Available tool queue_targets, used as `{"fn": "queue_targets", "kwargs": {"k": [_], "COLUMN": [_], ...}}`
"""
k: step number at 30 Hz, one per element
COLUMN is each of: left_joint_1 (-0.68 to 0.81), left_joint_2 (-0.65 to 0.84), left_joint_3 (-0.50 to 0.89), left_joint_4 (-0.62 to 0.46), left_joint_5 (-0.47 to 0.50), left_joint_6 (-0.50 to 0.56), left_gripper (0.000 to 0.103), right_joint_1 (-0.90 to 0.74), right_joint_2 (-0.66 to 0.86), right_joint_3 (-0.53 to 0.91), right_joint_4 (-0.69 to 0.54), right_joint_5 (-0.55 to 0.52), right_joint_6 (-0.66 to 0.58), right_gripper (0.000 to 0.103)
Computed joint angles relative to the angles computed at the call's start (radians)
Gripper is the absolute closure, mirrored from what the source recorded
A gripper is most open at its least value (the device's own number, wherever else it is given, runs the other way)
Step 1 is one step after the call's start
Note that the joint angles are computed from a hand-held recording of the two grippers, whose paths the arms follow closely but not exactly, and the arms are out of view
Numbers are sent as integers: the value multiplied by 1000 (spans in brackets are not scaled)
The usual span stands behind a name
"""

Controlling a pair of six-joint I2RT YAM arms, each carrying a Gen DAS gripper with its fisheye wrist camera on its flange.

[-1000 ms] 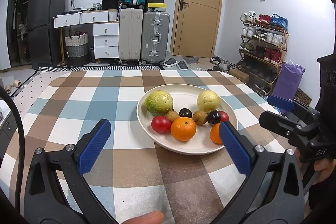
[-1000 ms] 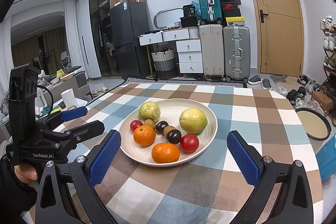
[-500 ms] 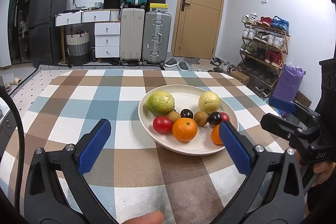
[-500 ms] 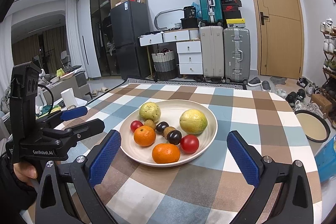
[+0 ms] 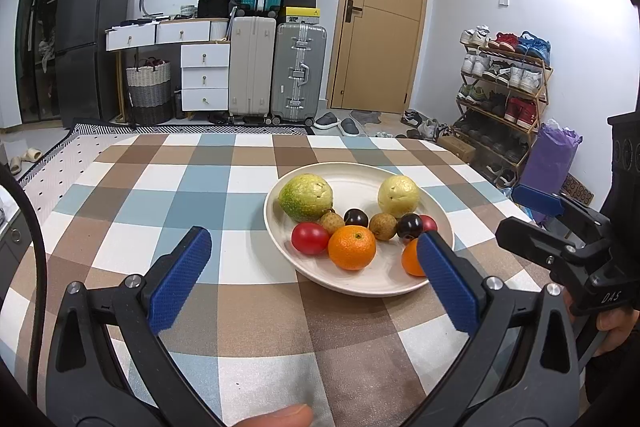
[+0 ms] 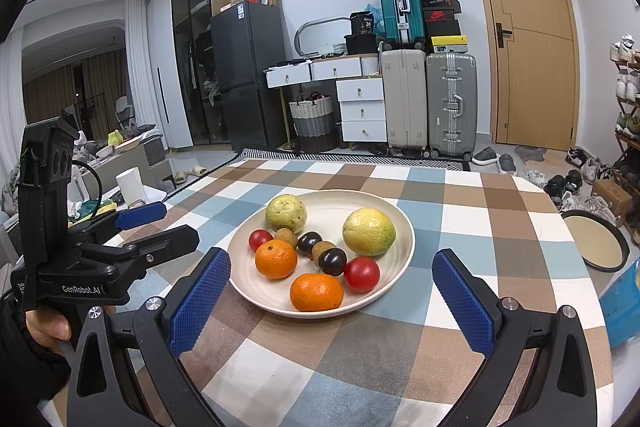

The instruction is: Organize fruits

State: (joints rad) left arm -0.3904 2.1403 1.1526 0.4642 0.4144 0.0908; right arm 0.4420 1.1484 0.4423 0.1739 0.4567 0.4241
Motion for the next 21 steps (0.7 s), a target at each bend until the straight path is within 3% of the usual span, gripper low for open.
{"fn": "queue_targets", "kwargs": {"k": [21], "left_joint_1": [-4], "left_joint_2": [-3], "left_joint_3": [-5], "left_joint_4": [10], "left_joint_5": [-1], "left_joint_6": [2], "left_gripper": [0], "right_joint_1": [1], "right_joint_2": [9], "right_joint_3": [1], "right_joint_4": [7], "right_joint_5": [-1], "right_joint_6": [-5], "right_gripper": [0]}}
